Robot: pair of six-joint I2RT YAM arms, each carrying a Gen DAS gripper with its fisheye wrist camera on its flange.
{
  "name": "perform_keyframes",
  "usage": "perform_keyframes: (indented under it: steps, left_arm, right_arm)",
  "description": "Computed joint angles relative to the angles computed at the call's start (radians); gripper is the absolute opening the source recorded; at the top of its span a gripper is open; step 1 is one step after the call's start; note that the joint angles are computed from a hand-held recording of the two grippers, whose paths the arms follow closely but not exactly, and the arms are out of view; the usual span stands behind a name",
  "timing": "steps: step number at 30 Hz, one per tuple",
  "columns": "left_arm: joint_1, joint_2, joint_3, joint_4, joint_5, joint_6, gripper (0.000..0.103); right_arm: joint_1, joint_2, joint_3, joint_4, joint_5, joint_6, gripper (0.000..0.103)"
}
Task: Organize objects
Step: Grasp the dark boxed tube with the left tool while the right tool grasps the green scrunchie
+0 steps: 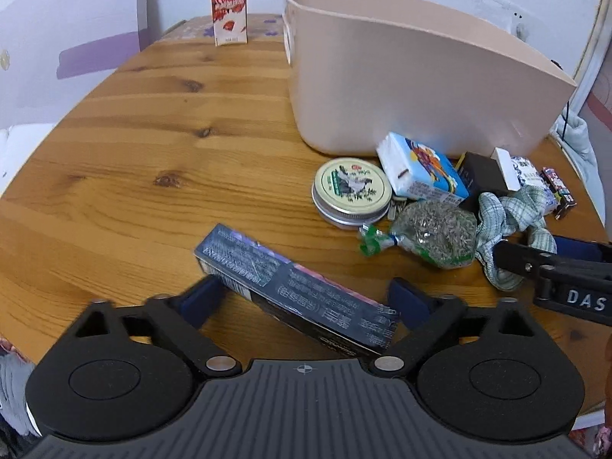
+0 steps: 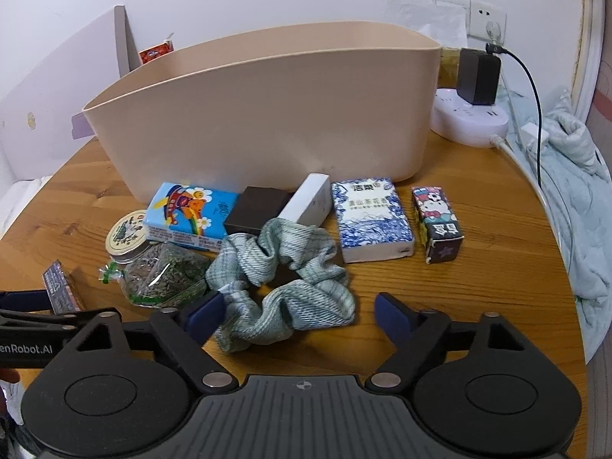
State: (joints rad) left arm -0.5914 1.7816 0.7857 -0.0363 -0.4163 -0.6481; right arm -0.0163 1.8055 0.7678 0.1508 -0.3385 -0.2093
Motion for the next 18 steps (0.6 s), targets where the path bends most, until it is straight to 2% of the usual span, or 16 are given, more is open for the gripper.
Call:
perform_keyframes:
  steps: [2,3,6,8,9,11,13,18]
  left_arm:
    - [-0.002,-0.005,0.003,-0.007,-0.02,0.002,0.061]
    - [0.002,-0.01,0.0,-0.004,-0.017,0.006,0.054]
    - [0.011,-0.023,-0.015,0.007,-0.011,0.007,0.04]
    - [0.016,-0.026,-0.021,0.021,-0.01,0.014,0.035]
    - [0.017,-0.026,-0.024,0.027,-0.013,0.017,0.031]
    - [0.02,-0.025,-0.027,0.039,-0.015,0.016,0.026]
    - [0.027,-0.031,-0.035,0.05,-0.008,0.008,0.025]
    - [0.036,-0.049,-0.058,0.068,0.006,0.014,0.024]
  right_arm:
    - [0.008,-0.008,-0.008,0.005,-0.004,-0.004,0.063]
    - [0.012,-0.01,-0.01,0.006,-0.003,-0.003,0.06]
    - [0.015,-0.022,-0.02,0.005,-0.017,-0.003,0.044]
    - [0.017,-0.032,-0.03,0.003,-0.028,-0.005,0.032]
    - [0.019,-0.037,-0.035,0.002,-0.029,-0.005,0.03]
    - [0.024,-0.048,-0.045,0.002,-0.025,-0.01,0.02]
    - [0.031,-0.063,-0.058,0.007,-0.016,-0.013,0.016]
    - [0.024,-0.103,-0.079,0.005,-0.018,-0.013,0.013]
